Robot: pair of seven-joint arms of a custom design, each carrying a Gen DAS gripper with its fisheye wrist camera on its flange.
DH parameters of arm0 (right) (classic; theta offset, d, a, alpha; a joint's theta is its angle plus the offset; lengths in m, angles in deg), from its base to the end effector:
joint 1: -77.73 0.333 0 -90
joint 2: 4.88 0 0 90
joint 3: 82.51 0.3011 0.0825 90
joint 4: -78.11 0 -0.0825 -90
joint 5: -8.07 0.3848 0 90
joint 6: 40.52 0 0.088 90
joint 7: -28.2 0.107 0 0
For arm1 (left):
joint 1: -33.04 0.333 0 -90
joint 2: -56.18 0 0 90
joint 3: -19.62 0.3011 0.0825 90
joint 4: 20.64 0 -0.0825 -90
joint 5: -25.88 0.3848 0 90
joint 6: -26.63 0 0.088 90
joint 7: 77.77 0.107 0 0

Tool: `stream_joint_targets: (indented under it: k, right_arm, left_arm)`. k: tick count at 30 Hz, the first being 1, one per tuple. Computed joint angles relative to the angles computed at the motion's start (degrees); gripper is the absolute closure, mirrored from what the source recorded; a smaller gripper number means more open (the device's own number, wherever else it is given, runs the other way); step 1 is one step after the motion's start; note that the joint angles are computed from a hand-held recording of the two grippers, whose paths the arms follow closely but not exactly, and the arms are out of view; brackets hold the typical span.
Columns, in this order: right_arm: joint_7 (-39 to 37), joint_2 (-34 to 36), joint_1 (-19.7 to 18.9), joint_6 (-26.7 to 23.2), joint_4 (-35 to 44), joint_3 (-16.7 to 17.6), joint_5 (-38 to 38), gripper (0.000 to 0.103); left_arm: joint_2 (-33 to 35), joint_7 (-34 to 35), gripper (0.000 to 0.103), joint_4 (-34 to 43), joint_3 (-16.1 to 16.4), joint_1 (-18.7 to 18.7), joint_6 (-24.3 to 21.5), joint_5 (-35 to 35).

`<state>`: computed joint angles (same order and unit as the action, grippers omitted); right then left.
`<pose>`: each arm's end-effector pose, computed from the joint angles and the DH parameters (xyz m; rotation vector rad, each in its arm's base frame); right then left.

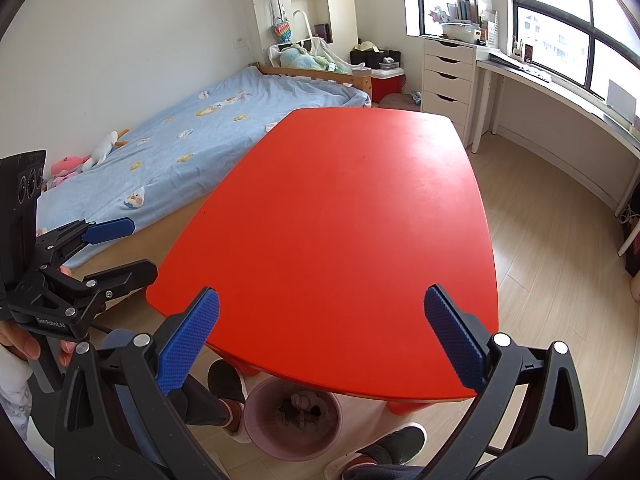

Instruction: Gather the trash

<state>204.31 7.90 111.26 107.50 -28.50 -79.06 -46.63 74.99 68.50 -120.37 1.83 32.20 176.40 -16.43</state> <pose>0.5099 0.3994 0.4335 -1.5797 1.8495 -0.6617 0.6545 -0.1828 0.4371 -1.1372 2.4921 -1.1333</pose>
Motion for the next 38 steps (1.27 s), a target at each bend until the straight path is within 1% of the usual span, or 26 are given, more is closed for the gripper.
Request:
stream_joint_targets:
  k: [27, 32, 38]
  right_arm:
    - [0.2, 0.4, 0.2, 0.1, 0.0, -0.2, 0.0, 0.003]
    - [0.8, 0.2, 0.3, 0.1, -0.4, -0.2, -0.5, 0.003]
    - [1.5, -1.2, 0.3, -0.3, -2.0, 0.1, -1.1, 0.003]
  left_arm:
    - [-0.2, 0.7, 0.006, -0.6, -0.1, 0.0, 0.0, -0.7]
    - [-0.6, 2.7, 0.006, -0.7, -0.4, 0.5, -2.1, -1.8]
    - [-3.0, 4.6, 0.006, -3.4, 0.1, -0.2, 0.4, -2.9]
